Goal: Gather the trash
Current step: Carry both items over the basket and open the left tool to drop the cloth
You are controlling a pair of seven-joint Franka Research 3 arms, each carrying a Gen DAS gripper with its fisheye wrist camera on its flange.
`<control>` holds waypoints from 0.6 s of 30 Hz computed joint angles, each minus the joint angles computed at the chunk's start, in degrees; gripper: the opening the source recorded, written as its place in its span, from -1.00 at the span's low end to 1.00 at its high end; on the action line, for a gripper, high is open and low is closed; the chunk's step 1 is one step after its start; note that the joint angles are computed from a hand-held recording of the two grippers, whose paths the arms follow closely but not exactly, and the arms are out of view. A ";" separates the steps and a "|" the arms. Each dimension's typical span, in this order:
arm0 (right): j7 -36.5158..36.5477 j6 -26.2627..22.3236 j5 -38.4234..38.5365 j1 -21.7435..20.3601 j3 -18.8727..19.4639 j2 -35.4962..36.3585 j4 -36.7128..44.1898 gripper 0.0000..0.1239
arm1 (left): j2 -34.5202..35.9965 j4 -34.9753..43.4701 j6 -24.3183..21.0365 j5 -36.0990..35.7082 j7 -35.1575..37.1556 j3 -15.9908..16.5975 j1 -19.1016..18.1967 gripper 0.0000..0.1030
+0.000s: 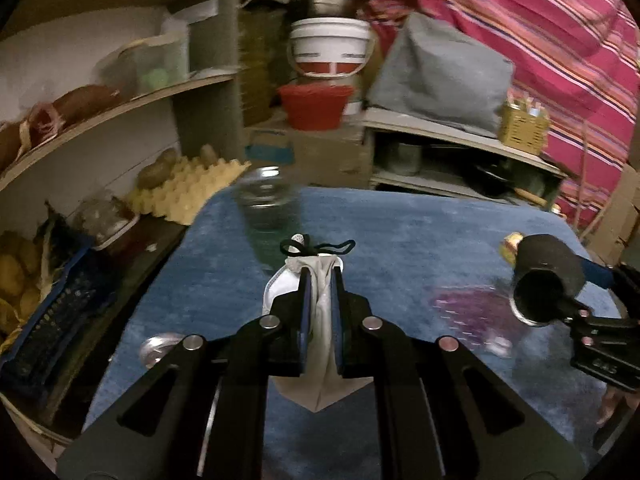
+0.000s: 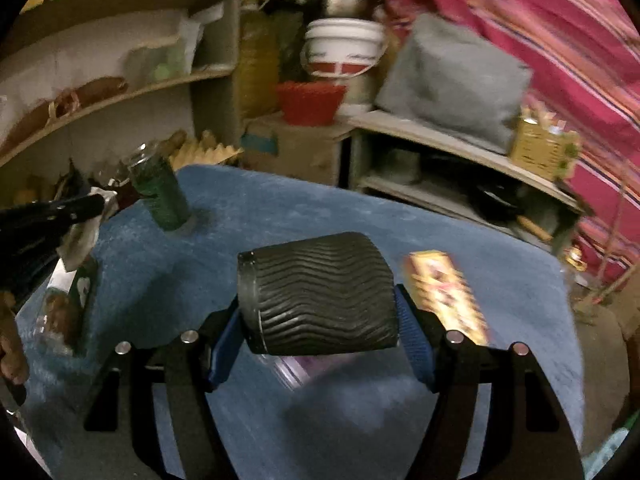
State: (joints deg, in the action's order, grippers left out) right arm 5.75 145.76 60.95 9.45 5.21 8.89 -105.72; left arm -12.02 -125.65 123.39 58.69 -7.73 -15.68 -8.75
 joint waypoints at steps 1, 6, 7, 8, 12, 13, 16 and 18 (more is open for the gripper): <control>-1.20 -0.38 1.38 -1.09 -0.64 -1.04 -0.92 0.11 | 1.31 1.51 -0.40 0.47 -0.15 -0.72 -0.38 -0.85; -5.29 -1.41 4.93 -4.79 -3.89 -3.64 -3.11 0.12 | 8.04 8.66 -2.49 2.96 -2.03 -2.41 -4.08 -0.84; -5.59 -1.80 5.34 -5.44 -4.49 -3.70 -3.08 0.12 | 9.43 10.05 -2.65 3.43 -2.44 -2.39 -5.01 -0.84; -5.86 -2.38 5.70 -6.39 -5.30 -3.88 -3.13 0.12 | 10.91 11.62 -2.76 3.84 -2.78 -2.33 -6.00 -0.84; -7.22 -2.88 7.29 -9.61 -7.55 -3.79 -2.91 0.12 | 17.20 18.77 -2.59 5.23 -2.12 -1.33 -10.11 -0.84; -7.08 -3.12 7.36 -10.56 -8.11 -3.38 -2.37 0.12 | 18.99 20.92 -2.53 5.60 -1.48 -1.05 -11.26 -0.84; -5.11 -3.76 6.80 -13.77 -9.57 -1.12 0.51 0.12 | 25.50 29.41 -2.51 6.84 1.98 -0.07 -14.89 -0.84; -3.86 -3.47 6.51 -16.02 -10.05 0.55 2.42 0.12 | 29.92 35.36 -2.25 7.54 4.65 0.71 -17.31 -0.84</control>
